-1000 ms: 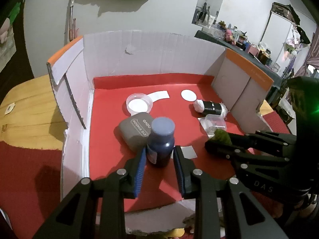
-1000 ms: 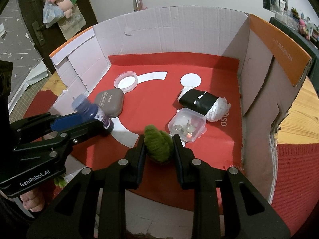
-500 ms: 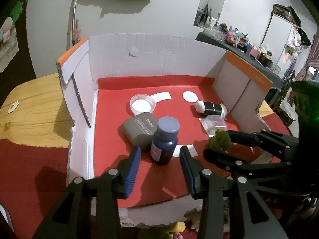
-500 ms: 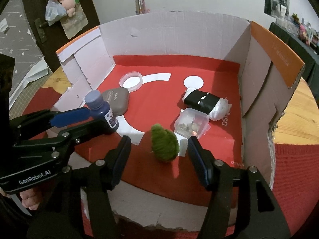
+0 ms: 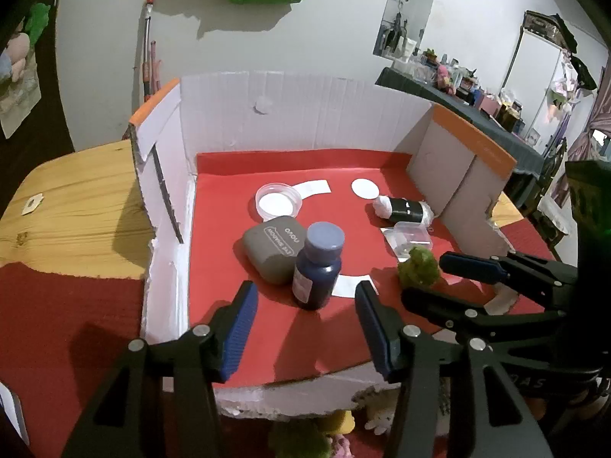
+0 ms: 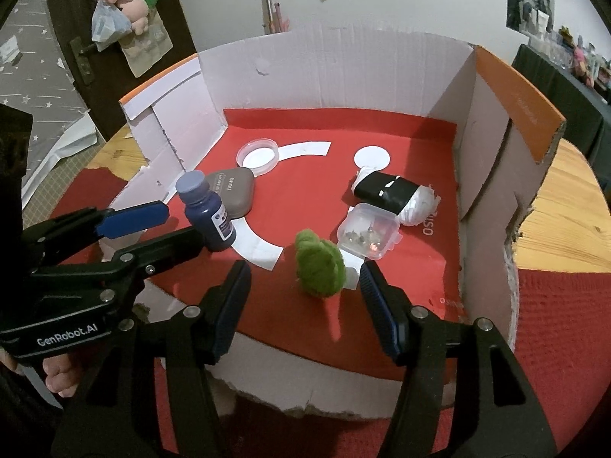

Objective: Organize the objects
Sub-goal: 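Withdraw both grippers from the box back toward the remaining toys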

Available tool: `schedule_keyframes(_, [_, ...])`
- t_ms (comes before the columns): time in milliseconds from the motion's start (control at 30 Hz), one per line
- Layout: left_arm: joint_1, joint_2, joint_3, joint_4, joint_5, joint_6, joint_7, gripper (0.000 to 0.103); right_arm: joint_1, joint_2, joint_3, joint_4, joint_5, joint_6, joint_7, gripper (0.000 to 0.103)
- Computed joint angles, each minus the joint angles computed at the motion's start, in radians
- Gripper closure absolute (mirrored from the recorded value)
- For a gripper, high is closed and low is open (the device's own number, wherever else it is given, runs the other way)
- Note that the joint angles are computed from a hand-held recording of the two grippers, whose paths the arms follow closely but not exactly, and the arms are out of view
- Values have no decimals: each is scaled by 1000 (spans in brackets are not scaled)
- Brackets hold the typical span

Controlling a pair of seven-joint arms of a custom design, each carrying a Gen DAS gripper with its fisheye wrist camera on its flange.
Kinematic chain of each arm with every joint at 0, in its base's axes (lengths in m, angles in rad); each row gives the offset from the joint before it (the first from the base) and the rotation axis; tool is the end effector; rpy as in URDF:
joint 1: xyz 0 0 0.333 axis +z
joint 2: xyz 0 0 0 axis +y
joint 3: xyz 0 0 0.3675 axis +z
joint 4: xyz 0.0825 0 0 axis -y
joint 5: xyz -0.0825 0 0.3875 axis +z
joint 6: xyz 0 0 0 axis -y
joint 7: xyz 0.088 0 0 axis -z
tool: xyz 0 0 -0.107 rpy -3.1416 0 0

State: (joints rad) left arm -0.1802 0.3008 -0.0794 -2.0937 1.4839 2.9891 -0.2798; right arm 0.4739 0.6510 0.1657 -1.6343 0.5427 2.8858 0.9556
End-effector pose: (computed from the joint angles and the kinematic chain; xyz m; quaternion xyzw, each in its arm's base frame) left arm 0.5597 -0.2190 0.3503 -0.7153 0.5974 -0.2911 0.2164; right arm 0.6444 0.4091 0.3409 -0.8553 0.3960 -0.0639 0.3280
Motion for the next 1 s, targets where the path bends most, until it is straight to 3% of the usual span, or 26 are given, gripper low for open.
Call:
schedule_keyframes(633, [-1, -93, -42, -67, 83, -82, -102, 26, -59, -103, 86, -142, 120, 92, -128, 37])
schedule_keyframes(1000, [-4, -148, -70, -117, 98, -133, -133, 14, -87, -175, 141, -240, 222, 152, -245, 23])
